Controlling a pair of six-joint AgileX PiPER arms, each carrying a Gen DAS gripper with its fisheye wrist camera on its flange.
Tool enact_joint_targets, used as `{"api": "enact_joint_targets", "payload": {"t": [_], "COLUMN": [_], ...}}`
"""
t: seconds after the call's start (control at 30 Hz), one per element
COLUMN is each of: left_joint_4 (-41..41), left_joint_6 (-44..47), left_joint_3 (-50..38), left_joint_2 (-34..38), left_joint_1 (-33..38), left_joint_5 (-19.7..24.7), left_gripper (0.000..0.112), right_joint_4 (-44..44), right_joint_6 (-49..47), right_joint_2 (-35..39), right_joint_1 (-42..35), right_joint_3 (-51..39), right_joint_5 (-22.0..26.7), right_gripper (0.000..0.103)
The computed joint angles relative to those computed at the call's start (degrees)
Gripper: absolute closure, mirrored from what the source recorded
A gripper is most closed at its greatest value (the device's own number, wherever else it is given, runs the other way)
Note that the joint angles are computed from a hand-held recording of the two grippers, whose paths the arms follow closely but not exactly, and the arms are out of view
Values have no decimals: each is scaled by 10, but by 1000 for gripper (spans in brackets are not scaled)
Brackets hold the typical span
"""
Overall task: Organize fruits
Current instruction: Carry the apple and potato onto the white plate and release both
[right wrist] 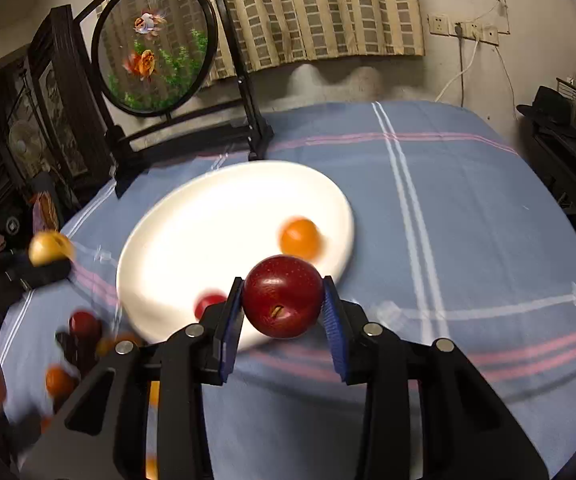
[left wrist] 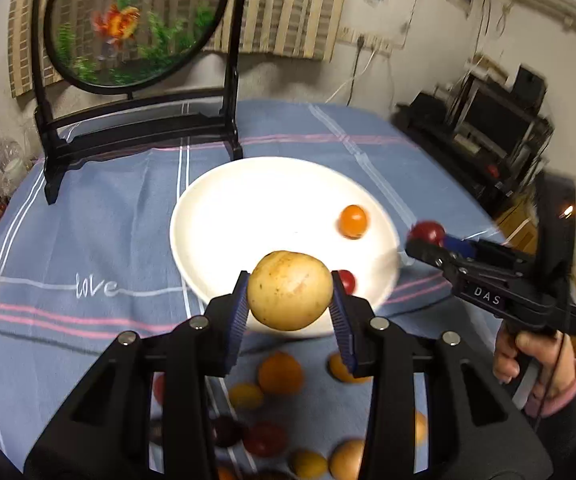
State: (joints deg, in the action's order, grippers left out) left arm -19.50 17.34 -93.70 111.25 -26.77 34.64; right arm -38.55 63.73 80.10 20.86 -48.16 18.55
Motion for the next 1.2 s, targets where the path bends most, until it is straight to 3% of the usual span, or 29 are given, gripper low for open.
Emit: {"api": "enact_joint_targets", "payload": {"t": [0.13,0.33,0.5,0.53,0.57,0.63,0.67,0.77,0.93,1.0,1.03,1.1,1.17,1.2], "left_joint_4": [94,164,183,190,196,231,243,251,224,191,171,121,7,-50], "left_joint_6": [-100,-161,-184,-190,-194,-223,-232,-236,-230,-202,-183,-136,-23,35], "left_joint_3": [-164,-358,-457,-456,-432,-328,-284,-186,78,178,232,298,382,427], "left_joint_2": [115,245,309,309,298,236,209,131,-57,-123,-158,-203,-260,-292], "left_joint_1": [-13,-26,-35,-37,-38,-43,-44,-39,-12,2,10,22,42,52], "left_joint_5": [99,223,275,275,258,178,142,90,-68,-122,-144,-163,-183,-188], "left_gripper": [73,73,72,68,51,37,34,24,14,14,14,14,14,14], "right_joint_4": [-31,43,56,72,69,15,-8,-127,-332,-395,-404,-368,-260,-203], "right_joint_6": [48,-34,-57,-78,-77,-24,-2,121,347,460,495,496,406,356], "right_joint_2": [96,136,143,142,141,127,115,77,3,-40,-67,-100,-105,-107], "right_joint_1": [6,-7,0,1,3,11,17,42,137,181,190,174,141,144], "right_joint_3": [-64,-86,-96,-99,-98,-87,-80,-62,-25,20,43,70,86,91], "right_joint_5": [3,1,9,16,16,13,12,32,169,209,206,136,41,25], "right_gripper": [65,65,63,62,58,58,58,57,57,47,43,43,43,43]}}
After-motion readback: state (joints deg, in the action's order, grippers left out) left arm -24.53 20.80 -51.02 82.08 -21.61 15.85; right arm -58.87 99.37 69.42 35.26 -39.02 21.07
